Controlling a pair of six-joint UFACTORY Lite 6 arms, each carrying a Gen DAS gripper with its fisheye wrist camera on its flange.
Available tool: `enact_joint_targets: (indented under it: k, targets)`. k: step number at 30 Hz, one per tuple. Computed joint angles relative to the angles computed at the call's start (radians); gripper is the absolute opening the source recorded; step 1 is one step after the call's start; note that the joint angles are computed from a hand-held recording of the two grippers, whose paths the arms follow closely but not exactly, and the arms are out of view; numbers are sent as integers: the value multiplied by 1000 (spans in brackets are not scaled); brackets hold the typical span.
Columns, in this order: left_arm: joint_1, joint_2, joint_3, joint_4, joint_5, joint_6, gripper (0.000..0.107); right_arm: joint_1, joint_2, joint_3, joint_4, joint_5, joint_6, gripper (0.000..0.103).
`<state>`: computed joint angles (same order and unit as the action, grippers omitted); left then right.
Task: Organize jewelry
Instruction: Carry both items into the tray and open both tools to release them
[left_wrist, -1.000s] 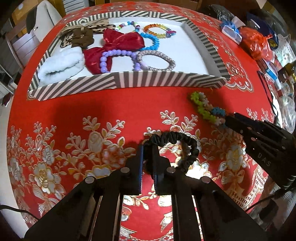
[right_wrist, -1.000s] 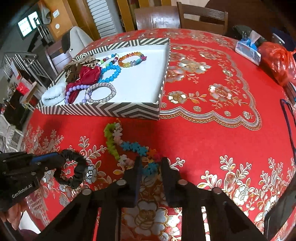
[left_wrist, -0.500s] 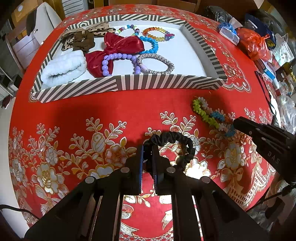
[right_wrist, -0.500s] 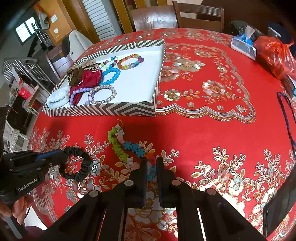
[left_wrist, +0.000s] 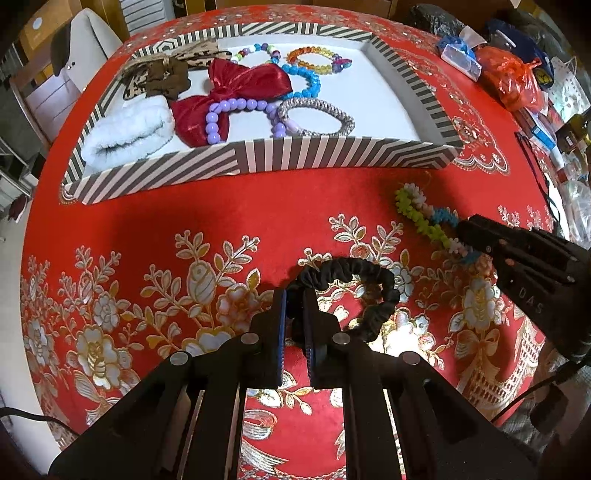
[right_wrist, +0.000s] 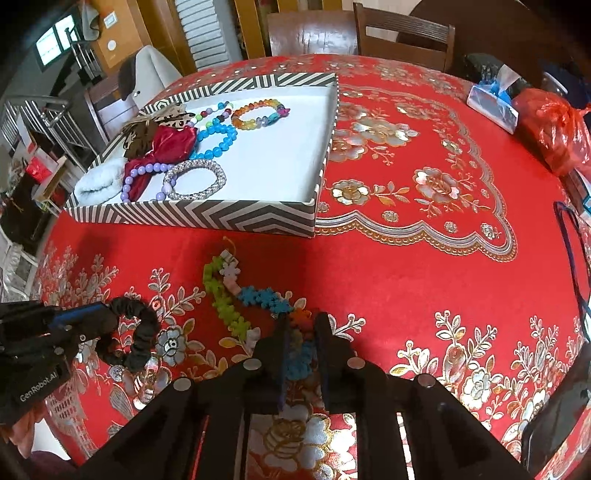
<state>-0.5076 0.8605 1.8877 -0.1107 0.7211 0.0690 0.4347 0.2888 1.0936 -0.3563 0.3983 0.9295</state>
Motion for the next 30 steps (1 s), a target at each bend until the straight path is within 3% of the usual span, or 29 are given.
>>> enact_joint_targets:
  k: [8,18,30]
  targets:
    - [1,-12,2,-17,1,4,7,53,-109,2,-128,86,92,12]
    - [-3,-78,-28,-33,-2,9,7,106,-164,97,-201,236,71,12]
    - [-7,-128,-53,-55,1,3,7,126,-207,151,-214,299,22,12]
